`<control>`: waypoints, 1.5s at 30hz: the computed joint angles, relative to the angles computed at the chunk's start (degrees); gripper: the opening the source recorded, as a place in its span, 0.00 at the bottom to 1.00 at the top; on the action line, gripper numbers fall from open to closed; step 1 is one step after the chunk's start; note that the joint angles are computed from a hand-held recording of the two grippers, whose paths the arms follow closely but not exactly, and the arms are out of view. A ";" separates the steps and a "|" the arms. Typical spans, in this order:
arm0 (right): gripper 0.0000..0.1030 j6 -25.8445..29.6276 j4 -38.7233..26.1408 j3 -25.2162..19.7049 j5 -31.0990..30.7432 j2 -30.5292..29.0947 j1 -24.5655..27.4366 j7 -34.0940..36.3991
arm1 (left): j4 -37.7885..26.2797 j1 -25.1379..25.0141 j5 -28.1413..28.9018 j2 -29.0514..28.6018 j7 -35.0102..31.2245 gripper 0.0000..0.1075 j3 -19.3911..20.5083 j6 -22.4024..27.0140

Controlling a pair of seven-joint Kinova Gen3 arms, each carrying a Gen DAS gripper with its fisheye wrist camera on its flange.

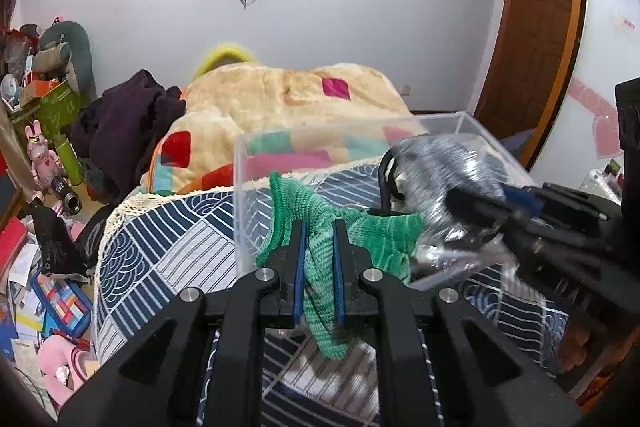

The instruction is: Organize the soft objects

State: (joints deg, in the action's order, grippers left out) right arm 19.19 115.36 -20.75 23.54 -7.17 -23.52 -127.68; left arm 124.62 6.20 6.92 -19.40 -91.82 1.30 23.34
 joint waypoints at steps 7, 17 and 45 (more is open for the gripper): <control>0.21 2.42 -1.58 1.75 -0.70 2.16 -3.09 3.34 | -0.99 -0.06 -1.37 3.32 0.31 0.13 1.38 -0.87; 0.38 5.13 -1.60 3.19 -5.32 -1.21 -3.40 9.05 | -0.25 2.51 1.68 -1.76 -3.61 0.33 -2.18 2.72; 0.82 -2.98 5.72 -8.25 -18.94 -26.36 14.79 15.94 | 0.54 -3.42 -1.61 -32.35 5.47 0.92 8.30 8.21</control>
State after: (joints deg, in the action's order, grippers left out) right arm 16.21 121.08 -29.00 4.60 -33.53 -8.73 -111.74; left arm 125.16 2.77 5.31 -51.74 -86.35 9.59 31.55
